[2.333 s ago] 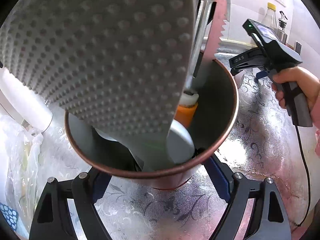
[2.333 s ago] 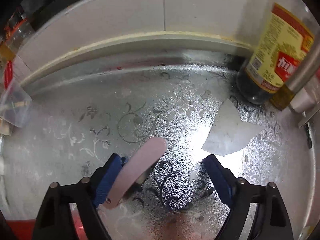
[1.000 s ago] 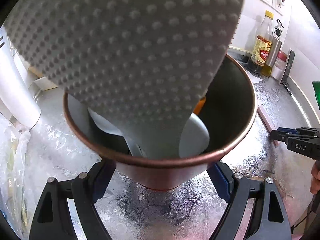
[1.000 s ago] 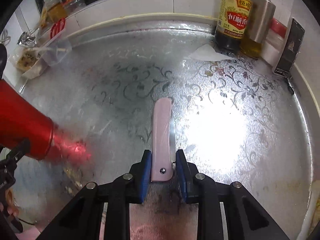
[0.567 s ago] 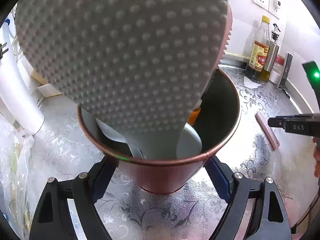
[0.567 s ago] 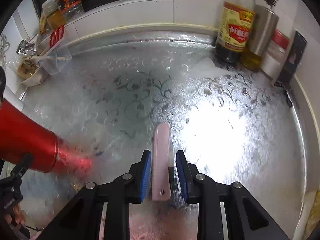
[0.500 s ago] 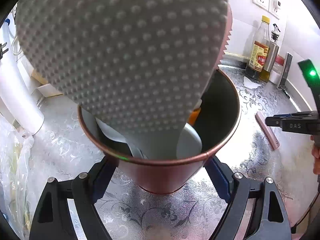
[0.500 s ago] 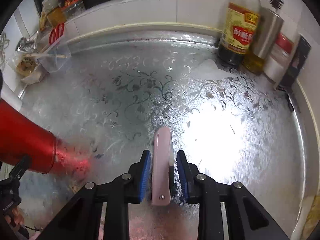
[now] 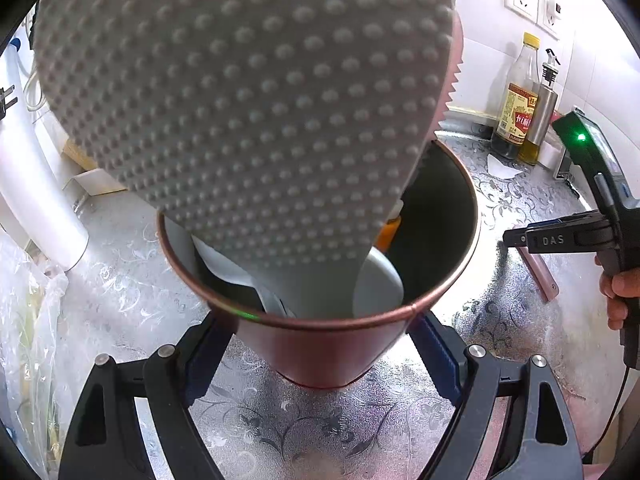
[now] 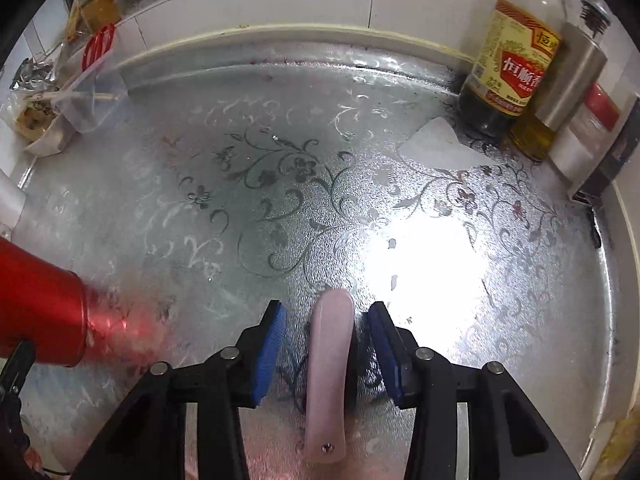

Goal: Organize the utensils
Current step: 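Lift the pink-handled utensil off the counter with the right tool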

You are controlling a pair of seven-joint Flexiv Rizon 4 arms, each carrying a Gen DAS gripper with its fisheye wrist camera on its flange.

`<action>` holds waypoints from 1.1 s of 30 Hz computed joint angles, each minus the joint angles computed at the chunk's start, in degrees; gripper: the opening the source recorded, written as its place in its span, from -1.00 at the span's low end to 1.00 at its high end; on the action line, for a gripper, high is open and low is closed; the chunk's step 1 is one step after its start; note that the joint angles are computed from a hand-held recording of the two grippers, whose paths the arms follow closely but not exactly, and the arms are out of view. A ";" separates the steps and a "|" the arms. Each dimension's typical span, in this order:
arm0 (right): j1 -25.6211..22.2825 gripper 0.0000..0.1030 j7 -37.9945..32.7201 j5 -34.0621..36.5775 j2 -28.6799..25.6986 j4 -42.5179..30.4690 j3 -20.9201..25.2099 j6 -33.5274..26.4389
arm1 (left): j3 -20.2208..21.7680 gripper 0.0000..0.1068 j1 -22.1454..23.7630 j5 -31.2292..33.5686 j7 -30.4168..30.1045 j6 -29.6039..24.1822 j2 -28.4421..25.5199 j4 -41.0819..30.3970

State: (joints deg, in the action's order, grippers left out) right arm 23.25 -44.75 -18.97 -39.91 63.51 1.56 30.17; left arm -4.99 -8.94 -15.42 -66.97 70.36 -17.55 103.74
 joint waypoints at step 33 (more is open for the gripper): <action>0.84 -0.53 7.95 -4.65 6.85 11.39 -0.82 10.10 | 0.49 0.63 -1.09 2.26 -2.57 -1.32 -0.12 -1.70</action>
State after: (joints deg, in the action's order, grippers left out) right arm 24.09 -36.80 -23.62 -33.05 74.90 0.74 40.26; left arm -4.50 -10.03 -13.16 -69.54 69.04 -17.67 102.04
